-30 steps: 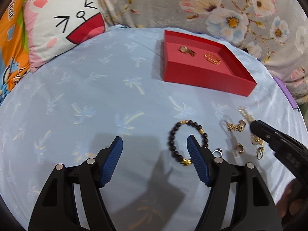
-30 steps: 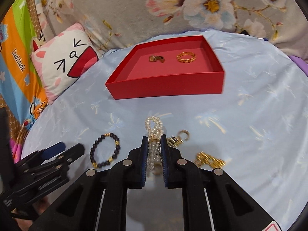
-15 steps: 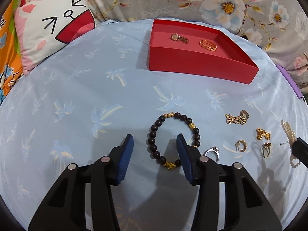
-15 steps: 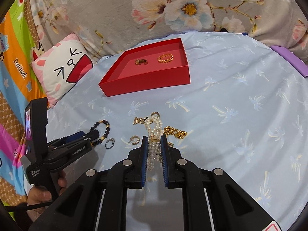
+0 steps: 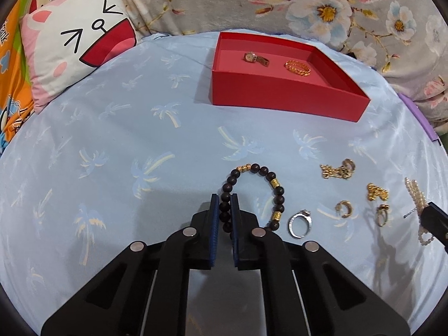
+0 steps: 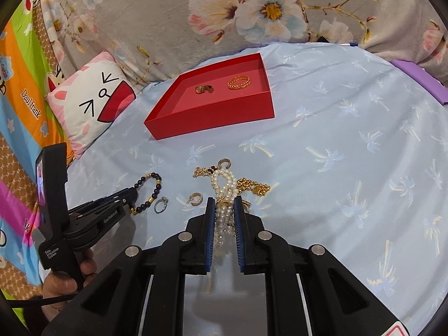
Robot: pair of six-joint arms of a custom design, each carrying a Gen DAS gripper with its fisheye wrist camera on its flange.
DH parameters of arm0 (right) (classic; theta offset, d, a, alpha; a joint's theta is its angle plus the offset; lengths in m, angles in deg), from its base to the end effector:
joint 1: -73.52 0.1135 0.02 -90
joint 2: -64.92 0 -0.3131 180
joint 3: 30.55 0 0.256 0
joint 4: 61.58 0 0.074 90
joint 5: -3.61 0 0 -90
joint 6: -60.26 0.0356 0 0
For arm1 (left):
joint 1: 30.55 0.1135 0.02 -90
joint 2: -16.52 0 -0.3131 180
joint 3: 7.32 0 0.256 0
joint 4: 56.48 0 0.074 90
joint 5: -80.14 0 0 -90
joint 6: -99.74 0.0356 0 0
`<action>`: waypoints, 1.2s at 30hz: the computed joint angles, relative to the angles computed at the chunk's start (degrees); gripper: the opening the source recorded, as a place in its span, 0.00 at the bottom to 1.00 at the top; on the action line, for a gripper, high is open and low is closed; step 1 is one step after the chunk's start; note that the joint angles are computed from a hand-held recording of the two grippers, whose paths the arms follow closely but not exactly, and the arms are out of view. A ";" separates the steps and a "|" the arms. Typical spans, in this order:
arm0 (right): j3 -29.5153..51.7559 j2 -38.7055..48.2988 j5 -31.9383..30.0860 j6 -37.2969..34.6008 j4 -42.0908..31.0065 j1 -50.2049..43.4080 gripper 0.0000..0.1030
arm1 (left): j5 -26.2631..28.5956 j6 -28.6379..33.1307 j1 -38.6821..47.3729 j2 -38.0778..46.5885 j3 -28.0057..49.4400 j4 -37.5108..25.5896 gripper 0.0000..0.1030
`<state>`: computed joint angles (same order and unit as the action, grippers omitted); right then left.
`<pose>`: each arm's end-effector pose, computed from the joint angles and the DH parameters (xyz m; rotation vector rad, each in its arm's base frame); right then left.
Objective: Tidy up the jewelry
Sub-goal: 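Grasp the black bead bracelet with the left tool while the right tool holds the pearls, then carry both bracelets over the red tray and open both tools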
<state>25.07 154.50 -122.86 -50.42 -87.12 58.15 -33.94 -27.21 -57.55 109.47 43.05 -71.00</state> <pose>0.2776 -0.0544 0.1952 -0.3259 2.3830 0.5484 0.2583 -0.1153 0.1635 -0.3647 2.4178 0.0600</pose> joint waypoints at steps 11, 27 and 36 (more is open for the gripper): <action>2.62 -3.94 -4.77 -2.43 -4.78 -4.82 0.12 | -1.69 1.35 -3.86 -12.06 4.90 -9.47 0.07; 22.32 8.20 -1.25 2.28 -2.22 3.87 0.12 | 4.26 14.86 4.03 -3.79 25.69 -10.07 0.07; 40.34 25.60 3.86 7.20 -4.87 13.04 0.12 | 13.02 16.26 13.22 10.68 38.22 -8.32 0.07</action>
